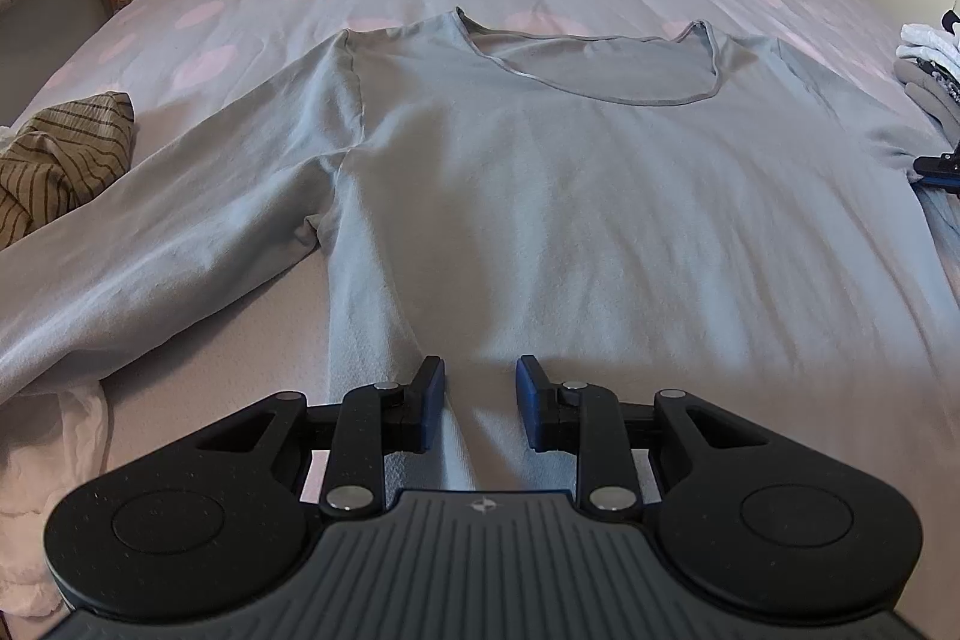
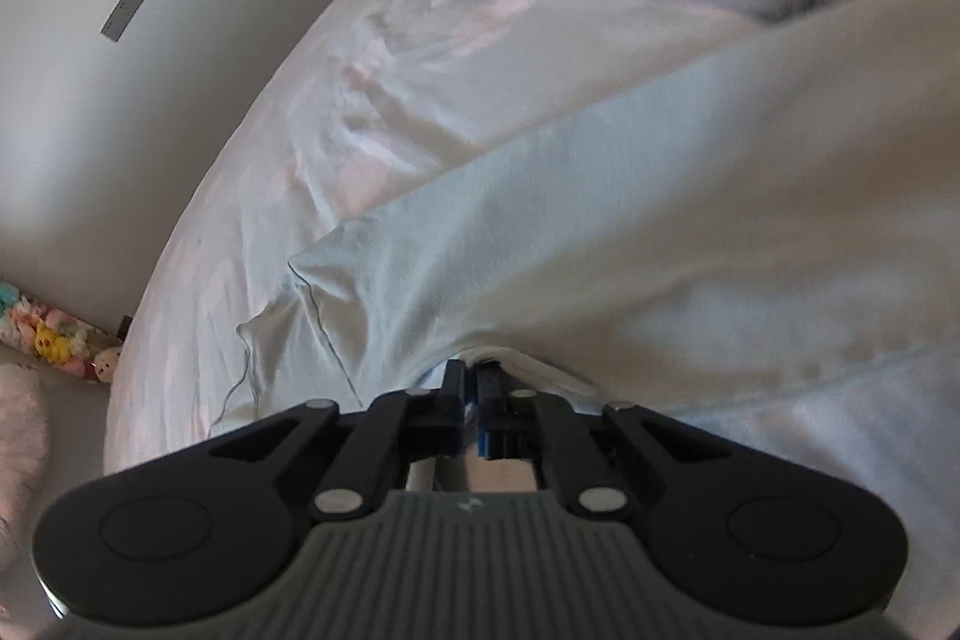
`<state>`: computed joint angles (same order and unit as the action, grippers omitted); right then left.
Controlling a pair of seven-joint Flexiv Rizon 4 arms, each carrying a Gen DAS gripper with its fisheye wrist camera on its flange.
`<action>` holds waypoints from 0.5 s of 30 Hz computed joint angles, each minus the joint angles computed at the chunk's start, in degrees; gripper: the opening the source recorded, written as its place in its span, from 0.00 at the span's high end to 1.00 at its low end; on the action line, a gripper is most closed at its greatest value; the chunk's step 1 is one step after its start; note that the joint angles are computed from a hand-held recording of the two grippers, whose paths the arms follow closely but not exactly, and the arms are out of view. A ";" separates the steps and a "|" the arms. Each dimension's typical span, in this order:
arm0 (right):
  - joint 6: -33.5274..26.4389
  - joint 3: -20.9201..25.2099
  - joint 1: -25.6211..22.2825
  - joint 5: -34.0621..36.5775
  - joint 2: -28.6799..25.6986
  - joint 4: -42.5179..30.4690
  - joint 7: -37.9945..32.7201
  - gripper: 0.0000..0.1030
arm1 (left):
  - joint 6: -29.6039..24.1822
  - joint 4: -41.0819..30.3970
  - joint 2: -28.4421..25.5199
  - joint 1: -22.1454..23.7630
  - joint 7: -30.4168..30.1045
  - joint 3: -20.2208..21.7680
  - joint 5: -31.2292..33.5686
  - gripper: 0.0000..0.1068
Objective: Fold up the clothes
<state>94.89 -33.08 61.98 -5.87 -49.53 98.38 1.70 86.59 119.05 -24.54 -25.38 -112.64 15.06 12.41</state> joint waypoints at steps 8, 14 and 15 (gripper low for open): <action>-6.26 7.13 -6.41 -9.75 1.65 -2.71 -6.54 0.89 | 1.05 1.11 0.42 2.69 2.27 -2.60 -1.83 0.77; -3.06 6.34 -4.07 -12.17 4.16 1.69 -8.63 0.88 | 1.88 2.09 0.70 3.71 4.16 -3.83 -4.25 0.77; -2.87 6.68 -3.90 -12.51 4.72 2.39 -9.60 0.88 | 1.89 2.15 0.75 3.57 4.45 -3.71 -4.38 0.77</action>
